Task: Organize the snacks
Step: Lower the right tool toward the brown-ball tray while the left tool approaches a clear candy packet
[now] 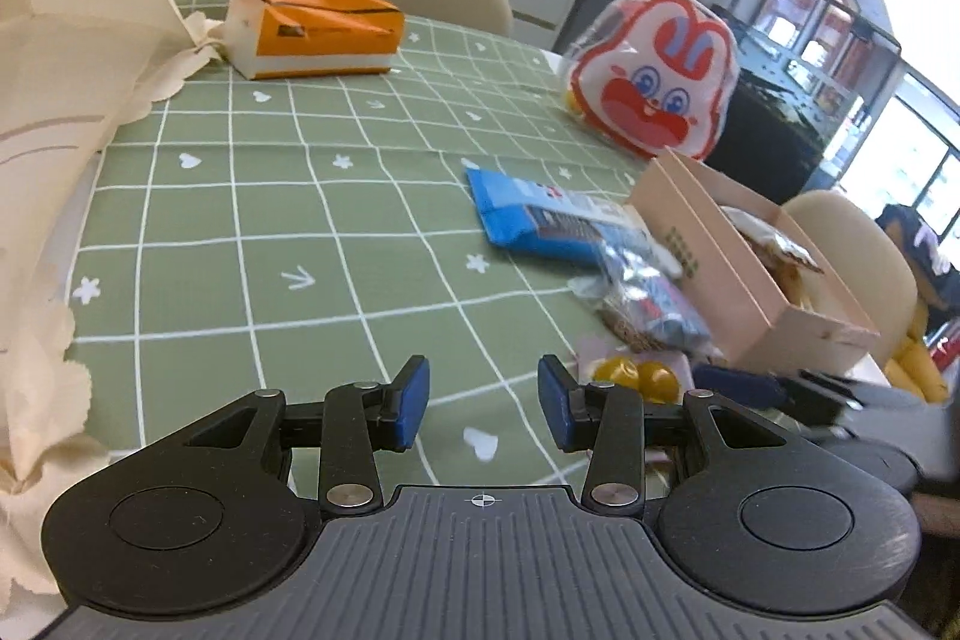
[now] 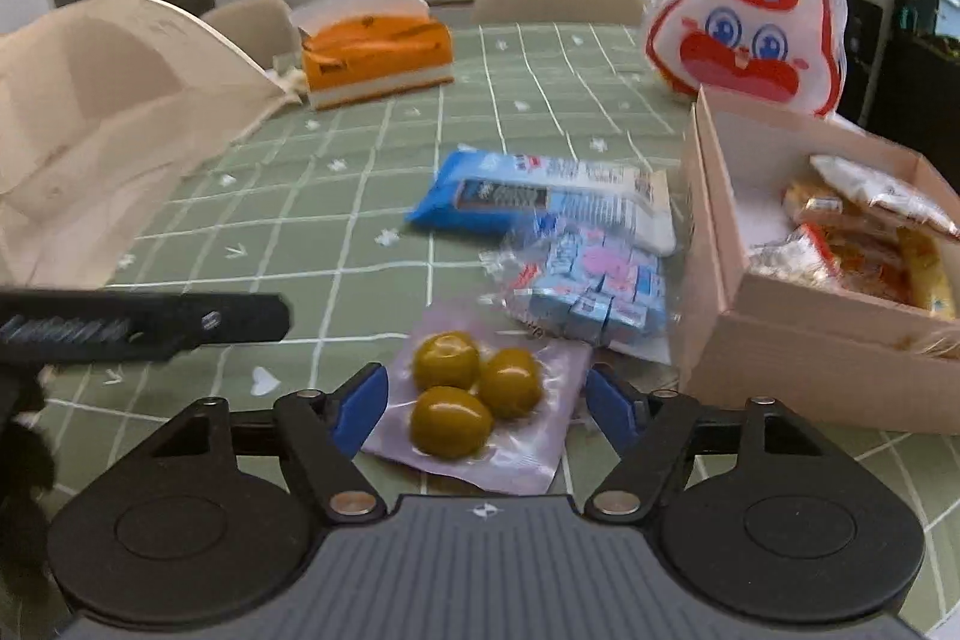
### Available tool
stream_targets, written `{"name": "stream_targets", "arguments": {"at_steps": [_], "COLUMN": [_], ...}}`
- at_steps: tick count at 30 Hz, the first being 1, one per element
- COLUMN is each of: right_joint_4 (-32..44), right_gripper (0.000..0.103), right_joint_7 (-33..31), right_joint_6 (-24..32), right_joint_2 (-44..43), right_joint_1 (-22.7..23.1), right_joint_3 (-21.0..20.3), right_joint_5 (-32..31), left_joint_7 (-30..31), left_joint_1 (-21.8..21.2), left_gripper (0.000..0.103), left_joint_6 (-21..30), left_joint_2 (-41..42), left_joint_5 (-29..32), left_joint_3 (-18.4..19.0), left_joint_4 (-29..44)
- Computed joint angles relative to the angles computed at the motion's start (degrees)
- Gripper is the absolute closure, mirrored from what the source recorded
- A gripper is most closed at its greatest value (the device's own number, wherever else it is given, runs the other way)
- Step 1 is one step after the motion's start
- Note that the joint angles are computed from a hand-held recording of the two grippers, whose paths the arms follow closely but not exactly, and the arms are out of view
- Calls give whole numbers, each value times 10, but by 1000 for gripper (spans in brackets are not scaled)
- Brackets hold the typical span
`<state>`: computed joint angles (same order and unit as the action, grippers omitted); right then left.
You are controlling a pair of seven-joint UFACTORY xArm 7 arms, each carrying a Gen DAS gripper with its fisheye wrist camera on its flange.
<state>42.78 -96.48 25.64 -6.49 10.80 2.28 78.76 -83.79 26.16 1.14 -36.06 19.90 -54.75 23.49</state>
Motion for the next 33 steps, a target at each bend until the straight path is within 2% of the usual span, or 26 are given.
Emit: {"name": "stream_targets", "arguments": {"at_steps": [3,10,16,21,29,30,33], "right_joint_4": [-17,-73,-94,-83,-45,-42,-32], "right_gripper": [43,46,47,47,46,45,32], "right_joint_7": [-26,5,26,1,-68,-69,-48], "right_joint_6": [-18,53,110,102,80,87,113], "right_joint_2": [-17,-80,-108,-91,-35,-31,-21], "right_joint_1": [4,-11,-43,-70,-108,-114,-130], "right_joint_3": [3,-36,-85,-112,-104,-102,-97], "right_joint_5": [9,-75,-134,-114,-8,-5,-13], "left_joint_7": [-2,16,31,58,83,85,95], "left_joint_1": [3,3,0,17,24,24,23], "left_gripper": [59,59,59,59,59,59,59], "left_joint_6": [-13,-22,-33,-68,-71,-74,-81], "left_joint_2": [-3,9,15,31,40,40,45], "left_joint_5": [0,-10,-14,-24,-53,-56,-62], "left_joint_3": [-4,-13,-20,-37,-51,-51,-50], "left_joint_4": [-5,-3,1,1,2,0,-2]}}
